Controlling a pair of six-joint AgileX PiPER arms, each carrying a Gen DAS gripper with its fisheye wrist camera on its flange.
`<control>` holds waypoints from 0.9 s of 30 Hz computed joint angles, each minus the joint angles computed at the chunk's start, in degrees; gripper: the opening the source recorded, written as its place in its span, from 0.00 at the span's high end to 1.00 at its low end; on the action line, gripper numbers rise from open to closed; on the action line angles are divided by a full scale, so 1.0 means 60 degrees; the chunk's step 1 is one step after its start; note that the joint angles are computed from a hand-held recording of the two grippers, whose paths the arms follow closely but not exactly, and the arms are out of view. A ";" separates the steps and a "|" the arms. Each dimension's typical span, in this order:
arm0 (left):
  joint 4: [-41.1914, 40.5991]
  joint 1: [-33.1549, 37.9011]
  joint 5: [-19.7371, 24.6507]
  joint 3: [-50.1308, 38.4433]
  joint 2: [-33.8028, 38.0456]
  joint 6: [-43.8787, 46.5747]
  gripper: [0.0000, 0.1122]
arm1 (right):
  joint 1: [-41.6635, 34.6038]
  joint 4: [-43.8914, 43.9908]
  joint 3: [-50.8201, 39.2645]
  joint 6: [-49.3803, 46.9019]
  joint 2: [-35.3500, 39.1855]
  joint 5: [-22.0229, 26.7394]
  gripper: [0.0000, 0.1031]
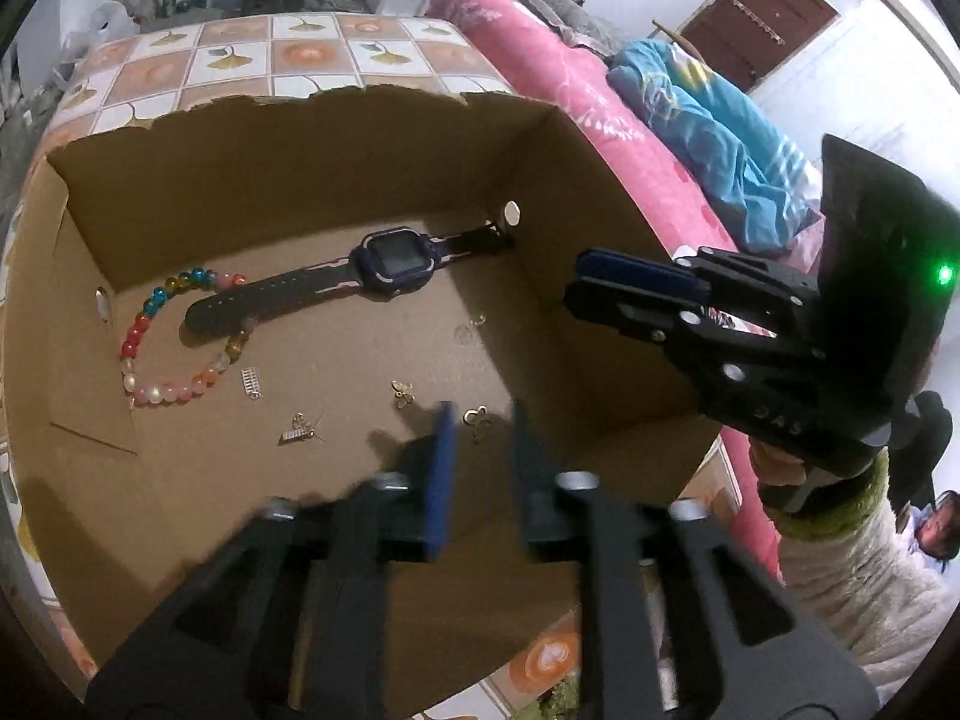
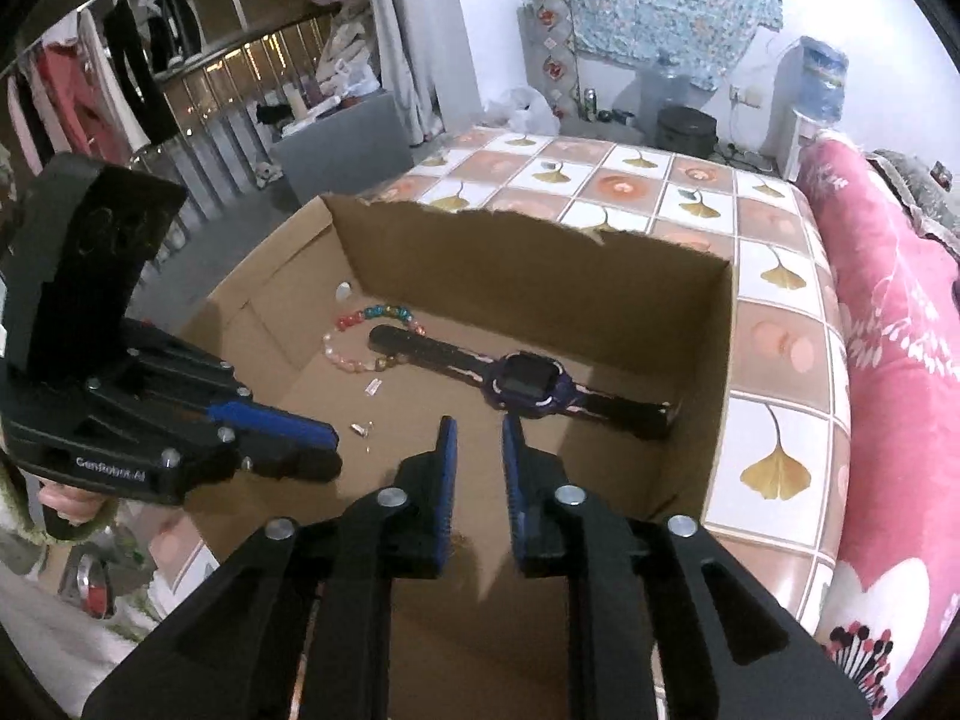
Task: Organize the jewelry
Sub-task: 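Carry the gold ring into the box and open the right tool, then grasp the pink bead bracelet with the left tool while the right tool approaches the other ring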
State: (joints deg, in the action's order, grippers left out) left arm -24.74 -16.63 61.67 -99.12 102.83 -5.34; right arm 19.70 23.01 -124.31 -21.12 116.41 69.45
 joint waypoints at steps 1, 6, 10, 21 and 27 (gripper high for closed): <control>-0.0017 0.0003 -0.0067 0.0093 -0.0081 0.0008 0.72 | -0.0046 0.0064 0.0097 -0.0036 -0.0088 -0.0099 0.78; 0.0049 0.0040 -0.0235 0.0452 -0.0611 -0.0021 0.65 | -0.0286 0.0350 0.0946 -0.0122 -0.0816 -0.0544 0.76; 0.0616 -0.0085 -0.0754 0.1293 -0.1714 -0.0127 0.56 | -0.0794 0.1031 0.2128 -0.0325 -0.1766 -0.1032 0.75; 0.2650 -0.1414 -0.3126 0.5256 -0.6109 -0.0788 0.38 | -0.1987 0.3992 0.7628 -0.3447 -0.6189 -0.2437 0.58; 0.4545 -0.3185 -0.3491 0.6832 -0.7247 -0.2730 0.35 | -0.2040 0.3942 0.9850 -0.3254 -0.7628 -0.2875 0.57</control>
State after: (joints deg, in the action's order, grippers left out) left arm 2.53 -35.75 40.73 -58.12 59.35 -21.72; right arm 7.46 46.66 -65.21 -40.64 70.65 52.21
